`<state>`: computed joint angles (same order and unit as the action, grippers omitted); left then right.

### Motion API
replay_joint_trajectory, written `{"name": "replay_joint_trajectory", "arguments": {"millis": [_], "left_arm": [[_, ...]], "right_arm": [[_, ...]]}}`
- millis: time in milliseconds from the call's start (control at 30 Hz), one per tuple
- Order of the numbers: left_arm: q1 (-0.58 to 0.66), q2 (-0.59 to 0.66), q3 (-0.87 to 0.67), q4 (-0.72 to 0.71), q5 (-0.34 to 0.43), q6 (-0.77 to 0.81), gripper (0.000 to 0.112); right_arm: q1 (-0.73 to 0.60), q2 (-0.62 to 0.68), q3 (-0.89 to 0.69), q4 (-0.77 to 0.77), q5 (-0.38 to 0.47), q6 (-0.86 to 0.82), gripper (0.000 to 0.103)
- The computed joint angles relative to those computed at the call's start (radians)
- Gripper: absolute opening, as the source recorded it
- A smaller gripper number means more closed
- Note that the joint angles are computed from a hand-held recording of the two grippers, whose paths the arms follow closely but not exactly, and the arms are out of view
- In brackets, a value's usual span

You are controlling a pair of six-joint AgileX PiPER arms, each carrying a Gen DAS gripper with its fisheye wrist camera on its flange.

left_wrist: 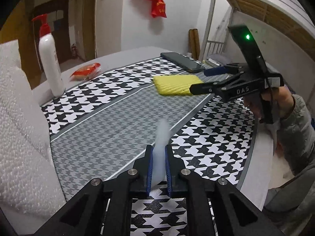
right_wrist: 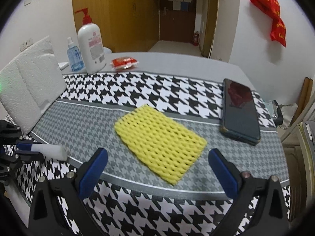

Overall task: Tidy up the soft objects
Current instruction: 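Close the left tool on the white foam roll while the right tool grasps the yellow mesh sleeve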

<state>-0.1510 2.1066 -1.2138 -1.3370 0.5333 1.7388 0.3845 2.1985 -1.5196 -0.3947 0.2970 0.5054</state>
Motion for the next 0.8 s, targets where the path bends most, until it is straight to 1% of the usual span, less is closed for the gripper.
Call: {"name": "replay_joint_trajectory", "arguments": {"millis": [167, 300, 400, 500, 567, 633, 667, 733, 800], "left_arm": [[0.009, 0.009, -0.013, 0.000, 0.017, -0.021, 0.013], [0.011, 0.012, -0.018, 0.004, 0.024, -0.028, 0.013], [0.014, 0.012, -0.019, 0.013, 0.030, -0.037, 0.013], [0.016, 0.021, -0.036, 0.049, 0.044, -0.076, 0.013], [0.019, 0.024, -0.041, 0.057, 0.049, -0.088, 0.013], [0.021, 0.023, -0.040, 0.054, 0.053, -0.082, 0.013], [0.020, 0.022, -0.040, 0.055, 0.054, -0.081, 0.013], [0.020, 0.022, -0.039, 0.056, 0.055, -0.077, 0.013], [0.020, 0.026, -0.047, 0.070, 0.059, -0.093, 0.013]], "right_arm": [[-0.012, 0.029, -0.050, 0.079, 0.041, -0.078, 0.103], [-0.006, 0.050, -0.099, 0.065, 0.092, -0.073, 0.103], [0.007, 0.061, -0.128, 0.016, 0.124, -0.037, 0.103], [0.017, 0.080, -0.167, 0.014, 0.148, -0.059, 0.103], [0.027, 0.103, -0.204, -0.001, 0.183, -0.070, 0.102], [0.024, 0.120, -0.226, 0.019, 0.200, -0.094, 0.094], [0.018, 0.130, -0.238, 0.037, 0.209, -0.103, 0.092], [0.007, 0.142, -0.247, 0.046, 0.205, -0.094, 0.083], [-0.001, 0.137, -0.236, 0.052, 0.190, -0.099, 0.080]]}}
